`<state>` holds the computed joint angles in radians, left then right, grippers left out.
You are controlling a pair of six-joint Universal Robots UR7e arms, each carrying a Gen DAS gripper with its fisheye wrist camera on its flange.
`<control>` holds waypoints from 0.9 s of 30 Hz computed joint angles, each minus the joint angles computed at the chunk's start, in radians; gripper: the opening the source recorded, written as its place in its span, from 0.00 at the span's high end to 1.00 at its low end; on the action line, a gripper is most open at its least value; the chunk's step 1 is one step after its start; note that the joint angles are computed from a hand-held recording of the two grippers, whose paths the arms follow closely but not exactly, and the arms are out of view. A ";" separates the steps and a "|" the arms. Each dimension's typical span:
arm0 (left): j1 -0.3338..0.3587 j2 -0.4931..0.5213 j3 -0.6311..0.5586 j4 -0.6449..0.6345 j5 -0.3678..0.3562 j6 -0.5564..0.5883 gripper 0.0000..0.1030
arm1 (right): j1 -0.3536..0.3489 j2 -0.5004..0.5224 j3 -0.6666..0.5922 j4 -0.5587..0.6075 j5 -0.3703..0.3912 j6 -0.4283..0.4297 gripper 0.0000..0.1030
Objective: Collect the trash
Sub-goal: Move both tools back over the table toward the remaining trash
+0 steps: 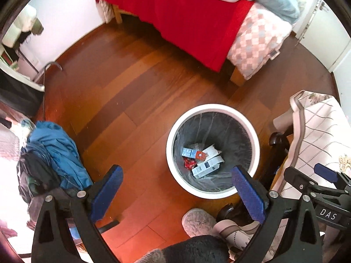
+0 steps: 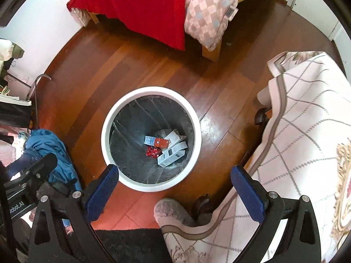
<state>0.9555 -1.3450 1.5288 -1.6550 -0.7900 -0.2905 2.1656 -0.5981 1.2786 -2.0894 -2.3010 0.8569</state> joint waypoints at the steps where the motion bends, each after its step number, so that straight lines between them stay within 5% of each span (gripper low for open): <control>1: -0.010 -0.007 0.003 0.002 0.001 -0.004 0.02 | 0.009 -0.009 0.006 -0.002 -0.004 0.004 0.00; 15: -0.188 -0.151 0.036 0.020 0.021 0.011 0.02 | 0.165 -0.143 0.082 -0.038 -0.126 0.074 0.00; 21: -0.272 -0.189 0.037 0.092 0.043 -0.055 0.02 | 0.231 -0.230 0.180 -0.187 -0.132 0.081 0.00; 27: -0.361 -0.200 0.099 0.050 0.007 -0.065 0.02 | 0.289 -0.361 0.326 -0.249 -0.148 0.200 0.00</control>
